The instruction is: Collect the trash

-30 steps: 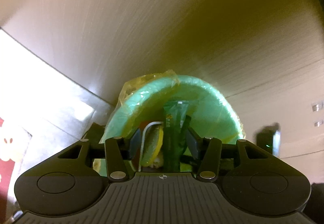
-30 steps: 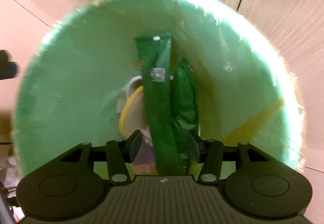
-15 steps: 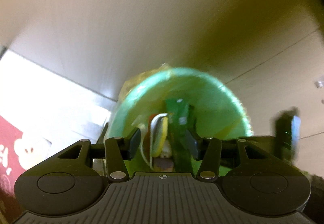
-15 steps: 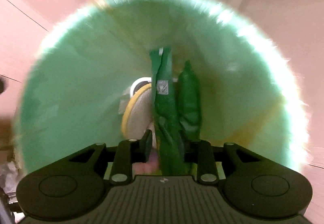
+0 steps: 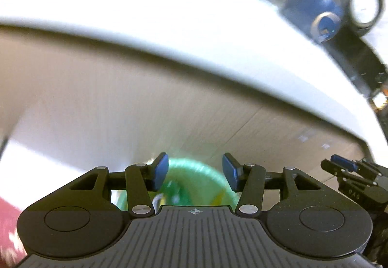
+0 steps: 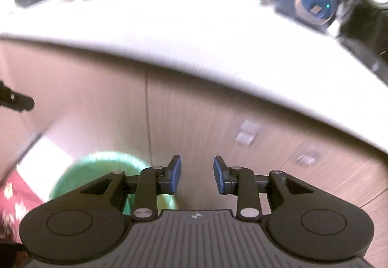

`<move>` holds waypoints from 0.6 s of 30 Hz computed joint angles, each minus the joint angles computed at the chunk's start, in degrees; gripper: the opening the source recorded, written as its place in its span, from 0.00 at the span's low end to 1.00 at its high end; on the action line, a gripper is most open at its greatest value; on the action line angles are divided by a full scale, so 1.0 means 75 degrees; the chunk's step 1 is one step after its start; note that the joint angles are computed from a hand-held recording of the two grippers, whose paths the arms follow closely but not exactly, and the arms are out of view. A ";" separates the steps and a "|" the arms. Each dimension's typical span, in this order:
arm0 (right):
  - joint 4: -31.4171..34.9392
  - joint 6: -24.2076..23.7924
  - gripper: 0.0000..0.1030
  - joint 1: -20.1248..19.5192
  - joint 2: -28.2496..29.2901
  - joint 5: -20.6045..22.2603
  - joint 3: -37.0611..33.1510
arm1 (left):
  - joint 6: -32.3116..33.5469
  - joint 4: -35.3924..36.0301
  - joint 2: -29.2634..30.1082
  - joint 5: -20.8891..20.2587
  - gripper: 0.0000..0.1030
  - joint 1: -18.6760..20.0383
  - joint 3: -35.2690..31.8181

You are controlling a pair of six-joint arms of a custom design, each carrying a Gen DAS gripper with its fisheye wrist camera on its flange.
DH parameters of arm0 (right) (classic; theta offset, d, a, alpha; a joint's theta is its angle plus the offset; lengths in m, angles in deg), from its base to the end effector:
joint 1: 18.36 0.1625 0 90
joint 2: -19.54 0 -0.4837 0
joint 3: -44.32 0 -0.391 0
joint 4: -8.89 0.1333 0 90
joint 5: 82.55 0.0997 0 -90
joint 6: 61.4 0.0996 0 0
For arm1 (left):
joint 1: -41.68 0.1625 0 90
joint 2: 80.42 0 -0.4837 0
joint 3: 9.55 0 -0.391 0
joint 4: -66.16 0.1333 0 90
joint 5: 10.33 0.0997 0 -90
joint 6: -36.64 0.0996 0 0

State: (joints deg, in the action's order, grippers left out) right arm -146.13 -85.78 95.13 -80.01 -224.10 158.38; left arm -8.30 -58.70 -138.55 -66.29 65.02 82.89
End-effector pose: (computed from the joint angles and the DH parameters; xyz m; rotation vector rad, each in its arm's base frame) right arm 0.2139 -0.3535 0.5791 0.4076 -2.0772 0.9659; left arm -0.5484 -0.4425 0.2713 0.5106 2.6826 -0.6987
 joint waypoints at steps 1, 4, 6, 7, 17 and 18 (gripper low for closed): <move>-0.0286 -0.0141 0.32 0.0151 0.0030 -0.0080 -0.0107 | 0.0308 -0.0207 0.0054 0.0155 0.53 -0.0122 -0.0095; -0.1307 -0.0621 0.33 0.0554 0.0201 -0.0269 -0.0363 | 0.1359 -0.0915 0.0254 0.0426 0.52 -0.0411 -0.0398; -0.1698 -0.0685 0.36 0.0780 0.0345 -0.0247 -0.0601 | 0.2034 -0.1397 0.0432 0.0425 0.52 -0.0538 -0.0668; -0.1821 -0.0660 0.39 0.0883 0.0425 -0.0226 -0.0734 | 0.2340 -0.1614 0.0540 0.0393 0.52 -0.0579 -0.0810; -0.3341 -0.1446 0.65 0.2028 0.1186 -0.1218 -0.0769 | 0.3305 -0.2149 0.0790 -0.0003 0.25 -0.0815 -0.1006; -0.3030 -0.1022 0.65 0.2002 0.1111 -0.1254 -0.0750 | 0.3373 -0.2201 0.0777 0.0029 0.23 -0.0848 -0.0939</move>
